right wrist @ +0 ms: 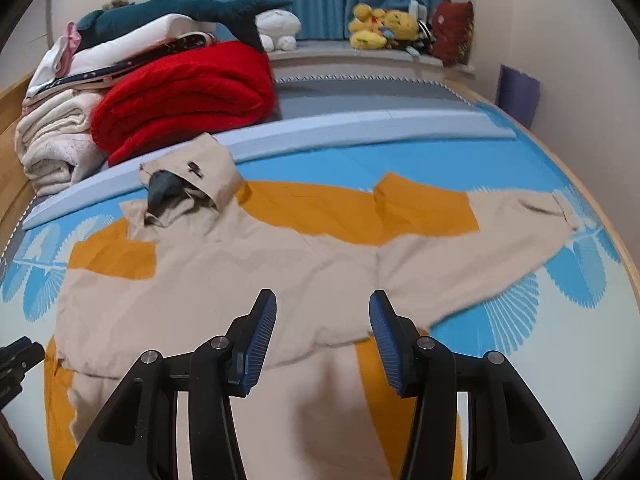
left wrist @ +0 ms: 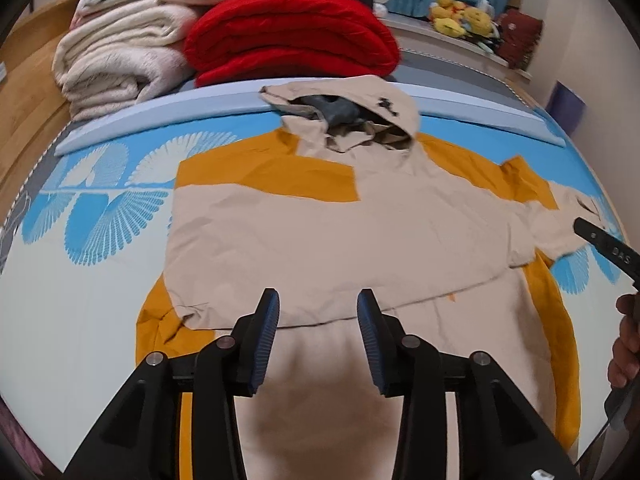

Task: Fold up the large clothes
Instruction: 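Move the right tool to the cuff of the other sleeve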

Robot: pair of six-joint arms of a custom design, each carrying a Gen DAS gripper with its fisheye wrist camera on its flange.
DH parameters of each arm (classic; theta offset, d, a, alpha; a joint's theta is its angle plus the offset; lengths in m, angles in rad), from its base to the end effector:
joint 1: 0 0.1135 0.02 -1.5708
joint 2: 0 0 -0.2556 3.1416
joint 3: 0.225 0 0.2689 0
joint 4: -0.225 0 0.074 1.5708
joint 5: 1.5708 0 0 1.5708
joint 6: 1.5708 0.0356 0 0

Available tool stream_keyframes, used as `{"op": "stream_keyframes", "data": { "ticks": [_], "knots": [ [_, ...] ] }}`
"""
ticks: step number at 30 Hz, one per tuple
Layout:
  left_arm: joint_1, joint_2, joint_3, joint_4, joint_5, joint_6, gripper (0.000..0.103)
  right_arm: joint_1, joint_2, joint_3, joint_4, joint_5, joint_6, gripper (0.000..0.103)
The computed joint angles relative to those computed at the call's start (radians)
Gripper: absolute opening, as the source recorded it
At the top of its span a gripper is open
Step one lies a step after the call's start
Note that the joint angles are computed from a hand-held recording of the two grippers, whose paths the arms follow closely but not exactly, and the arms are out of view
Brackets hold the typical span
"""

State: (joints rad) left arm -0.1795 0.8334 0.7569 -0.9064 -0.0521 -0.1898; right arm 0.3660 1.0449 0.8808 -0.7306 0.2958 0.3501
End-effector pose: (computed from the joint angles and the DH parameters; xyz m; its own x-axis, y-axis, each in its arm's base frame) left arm 0.1724 -0.0294 0.2513 -0.8323 -0.0404 -0.5528 -0.0073 0.9980 -0.0621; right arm 0.2163 0.0718 0.2666 -0.7432 0.0665 -0.6658 0.0883 0.9961 0.0010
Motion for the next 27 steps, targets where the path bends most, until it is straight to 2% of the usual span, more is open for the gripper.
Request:
{"op": "stream_keyframes", "data": {
  "ticks": [5,9,12,17,21,23,27],
  "knots": [
    [-0.128,-0.007,0.028,-0.011,-0.044,-0.078,0.041,-0.14,-0.094,-0.055,-0.025,-0.081,-0.085,0.05],
    [-0.18,0.014,0.054,0.002,-0.062,-0.1,0.044,-0.353,-0.157,-0.074,0.008,-0.197,-0.234,0.05],
    [-0.193,0.037,0.065,0.021,-0.058,-0.11,0.045,-0.521,-0.135,-0.078,0.051,-0.296,-0.362,0.05],
    [-0.183,0.105,0.077,0.068,-0.043,-0.099,0.045,-0.797,0.026,-0.045,0.137,-0.428,-0.568,0.051],
    [-0.17,0.15,0.078,0.097,-0.036,-0.102,0.045,-0.982,0.205,0.002,0.229,-0.532,-0.604,0.054],
    [-0.168,0.167,0.076,0.107,-0.037,-0.098,0.045,-1.028,0.292,0.027,0.279,-0.528,-0.608,0.059],
    [-0.154,0.189,0.073,0.122,-0.024,-0.086,0.045,-1.091,0.477,0.113,0.336,-0.549,-0.606,0.062]
  ]
}}
